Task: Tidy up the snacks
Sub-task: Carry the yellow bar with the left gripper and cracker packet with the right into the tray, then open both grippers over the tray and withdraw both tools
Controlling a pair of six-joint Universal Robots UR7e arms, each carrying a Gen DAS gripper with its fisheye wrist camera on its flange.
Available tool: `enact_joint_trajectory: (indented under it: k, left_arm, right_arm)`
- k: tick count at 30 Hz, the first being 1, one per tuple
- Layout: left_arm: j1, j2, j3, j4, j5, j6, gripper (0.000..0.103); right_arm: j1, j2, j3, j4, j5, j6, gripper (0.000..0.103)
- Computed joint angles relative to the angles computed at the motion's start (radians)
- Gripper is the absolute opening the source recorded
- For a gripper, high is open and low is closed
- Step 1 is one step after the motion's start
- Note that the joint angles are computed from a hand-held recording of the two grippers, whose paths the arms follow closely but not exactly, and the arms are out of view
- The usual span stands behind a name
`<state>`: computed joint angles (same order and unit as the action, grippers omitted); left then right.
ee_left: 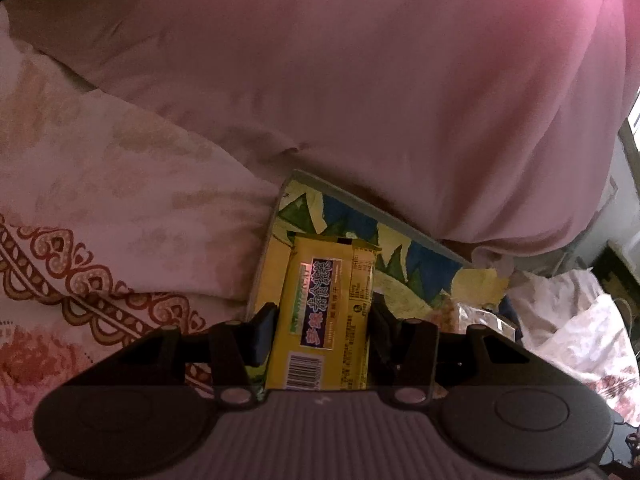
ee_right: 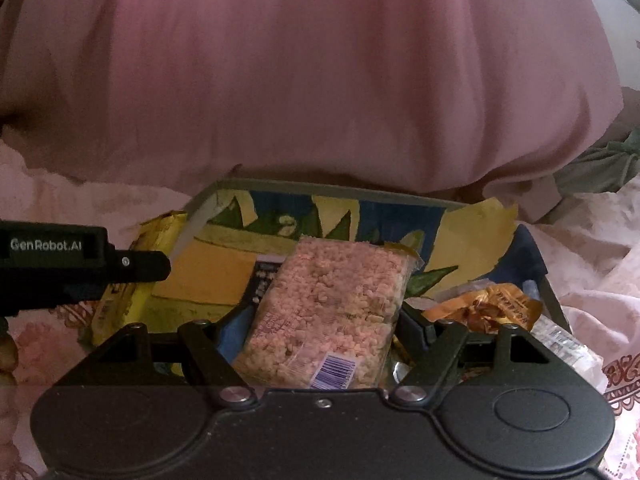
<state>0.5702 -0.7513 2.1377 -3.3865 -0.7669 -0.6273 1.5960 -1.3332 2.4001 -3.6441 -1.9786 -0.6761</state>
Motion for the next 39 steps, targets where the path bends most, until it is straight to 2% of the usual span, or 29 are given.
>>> enact_joint_trajectory:
  k: [12, 19, 28, 30, 34, 39]
  left_arm:
    - [0.003, 0.025, -0.011, 0.042, 0.001, 0.009, 0.054]
    - [-0.004, 0.023, -0.011, 0.070, 0.012, 0.000, 0.056]
    - [-0.019, -0.001, 0.013, 0.071, -0.008, -0.047, 0.068]
    - [-0.034, -0.008, 0.022, 0.084, 0.016, -0.069, 0.076]
    - [-0.062, -0.021, 0.044, 0.073, 0.054, -0.090, 0.081]
    - [-0.106, -0.039, 0.057, 0.120, 0.113, -0.126, 0.092]
  right_arm:
    - [-0.006, 0.028, 0.003, -0.056, -0.001, -0.039, 0.078]
    - [-0.008, 0.014, -0.002, -0.028, -0.005, -0.049, 0.082]
    - [-0.003, -0.018, -0.002, -0.022, -0.004, -0.032, 0.096]
    - [-0.002, -0.033, -0.002, -0.012, -0.006, -0.009, 0.097]
    - [-0.001, -0.077, 0.012, -0.001, -0.001, 0.022, 0.101]
    - [0.006, -0.149, 0.041, 0.006, 0.002, 0.031, 0.102]
